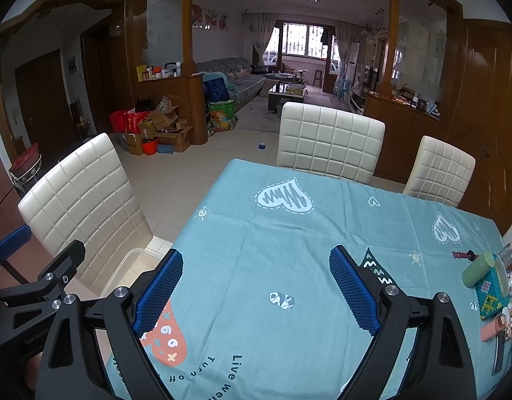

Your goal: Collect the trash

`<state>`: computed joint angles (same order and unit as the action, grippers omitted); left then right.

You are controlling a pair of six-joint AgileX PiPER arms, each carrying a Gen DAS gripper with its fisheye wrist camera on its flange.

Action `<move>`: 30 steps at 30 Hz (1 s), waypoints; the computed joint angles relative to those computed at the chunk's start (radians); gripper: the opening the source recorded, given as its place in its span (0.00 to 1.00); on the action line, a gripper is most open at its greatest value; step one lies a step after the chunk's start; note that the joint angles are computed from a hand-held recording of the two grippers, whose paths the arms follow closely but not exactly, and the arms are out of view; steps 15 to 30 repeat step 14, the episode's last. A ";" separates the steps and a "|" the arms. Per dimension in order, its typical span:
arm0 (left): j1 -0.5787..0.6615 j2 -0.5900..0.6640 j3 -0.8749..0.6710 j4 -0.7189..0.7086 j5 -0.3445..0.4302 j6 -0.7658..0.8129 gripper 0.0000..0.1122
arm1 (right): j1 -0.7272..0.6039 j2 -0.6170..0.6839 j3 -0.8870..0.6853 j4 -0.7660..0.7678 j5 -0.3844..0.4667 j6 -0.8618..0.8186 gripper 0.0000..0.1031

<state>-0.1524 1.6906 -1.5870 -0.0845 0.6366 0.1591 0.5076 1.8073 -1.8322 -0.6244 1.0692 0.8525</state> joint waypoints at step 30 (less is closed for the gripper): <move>0.005 0.021 -0.047 -0.026 0.051 0.023 0.88 | -0.004 -0.005 0.002 0.011 0.003 -0.006 0.85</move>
